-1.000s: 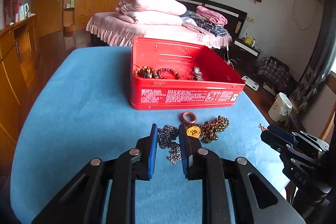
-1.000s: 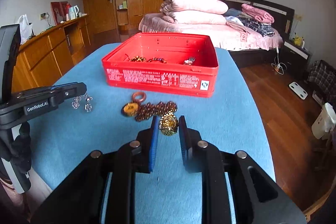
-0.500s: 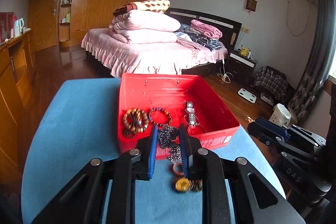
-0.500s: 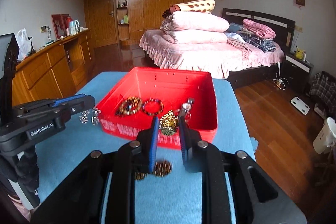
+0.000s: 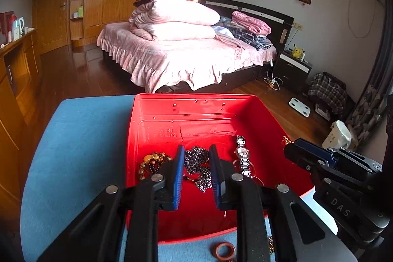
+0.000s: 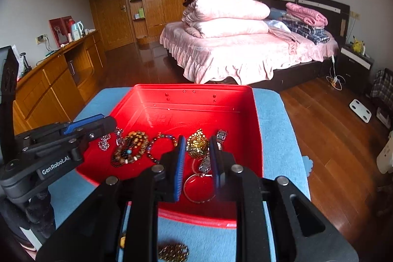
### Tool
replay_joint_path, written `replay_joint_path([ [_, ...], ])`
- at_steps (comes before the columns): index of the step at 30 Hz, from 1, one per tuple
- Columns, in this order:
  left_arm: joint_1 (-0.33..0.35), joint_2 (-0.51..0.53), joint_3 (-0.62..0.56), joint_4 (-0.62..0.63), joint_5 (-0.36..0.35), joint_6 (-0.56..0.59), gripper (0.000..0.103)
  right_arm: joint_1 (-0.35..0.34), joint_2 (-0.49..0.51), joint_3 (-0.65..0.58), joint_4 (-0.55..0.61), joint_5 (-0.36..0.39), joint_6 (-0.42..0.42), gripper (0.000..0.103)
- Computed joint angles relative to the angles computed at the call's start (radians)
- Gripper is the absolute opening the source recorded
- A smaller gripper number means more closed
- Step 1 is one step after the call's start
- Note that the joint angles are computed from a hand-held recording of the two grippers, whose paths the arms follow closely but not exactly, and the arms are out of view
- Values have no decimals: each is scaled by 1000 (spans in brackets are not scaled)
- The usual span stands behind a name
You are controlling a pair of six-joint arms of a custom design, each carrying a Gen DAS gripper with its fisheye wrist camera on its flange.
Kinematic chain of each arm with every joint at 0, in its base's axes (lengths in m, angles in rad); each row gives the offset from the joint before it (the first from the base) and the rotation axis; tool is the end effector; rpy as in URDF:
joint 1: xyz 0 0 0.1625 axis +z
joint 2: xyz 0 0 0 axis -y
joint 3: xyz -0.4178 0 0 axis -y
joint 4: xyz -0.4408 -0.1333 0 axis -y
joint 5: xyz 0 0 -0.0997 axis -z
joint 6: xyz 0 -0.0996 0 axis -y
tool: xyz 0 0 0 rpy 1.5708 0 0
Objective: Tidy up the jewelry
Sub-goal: 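Carry both pendants into the red tin and open both tools, then move both open tools back toward the brown bead strand and wooden ring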
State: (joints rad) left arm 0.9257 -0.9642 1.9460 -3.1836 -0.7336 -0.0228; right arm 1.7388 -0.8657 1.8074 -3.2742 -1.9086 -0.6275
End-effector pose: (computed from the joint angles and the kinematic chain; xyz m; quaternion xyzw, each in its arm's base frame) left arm -0.1969 -0.6064 0.1442 0.1458 0.8655 -0.3945 0.2721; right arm 0.2104 -0.6410 0.1251 0.2969 -0.8679 0.3213 0.2354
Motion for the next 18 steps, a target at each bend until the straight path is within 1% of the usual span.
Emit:
replay_joint_path([
  [4,30,34,-41,39,-10,-10,20,-15,44,-60,57,-9,32,18],
  [7,47,54,-57,56,-15,-16,20,-23,70,-89,78,-23,31,18],
  [13,62,55,-58,77,-27,-32,22,-26,84,-99,78,-37,35,22],
  [14,59,55,-55,65,-21,-26,23,-27,84,-98,75,-34,37,26],
  [15,57,54,-53,61,-18,-20,28,-26,84,-96,69,-33,38,30],
  [16,55,52,-48,51,-17,-16,30,-26,83,-92,57,-32,36,38],
  [18,52,45,-43,43,-16,-13,30,-25,81,-87,44,-29,28,40],
])
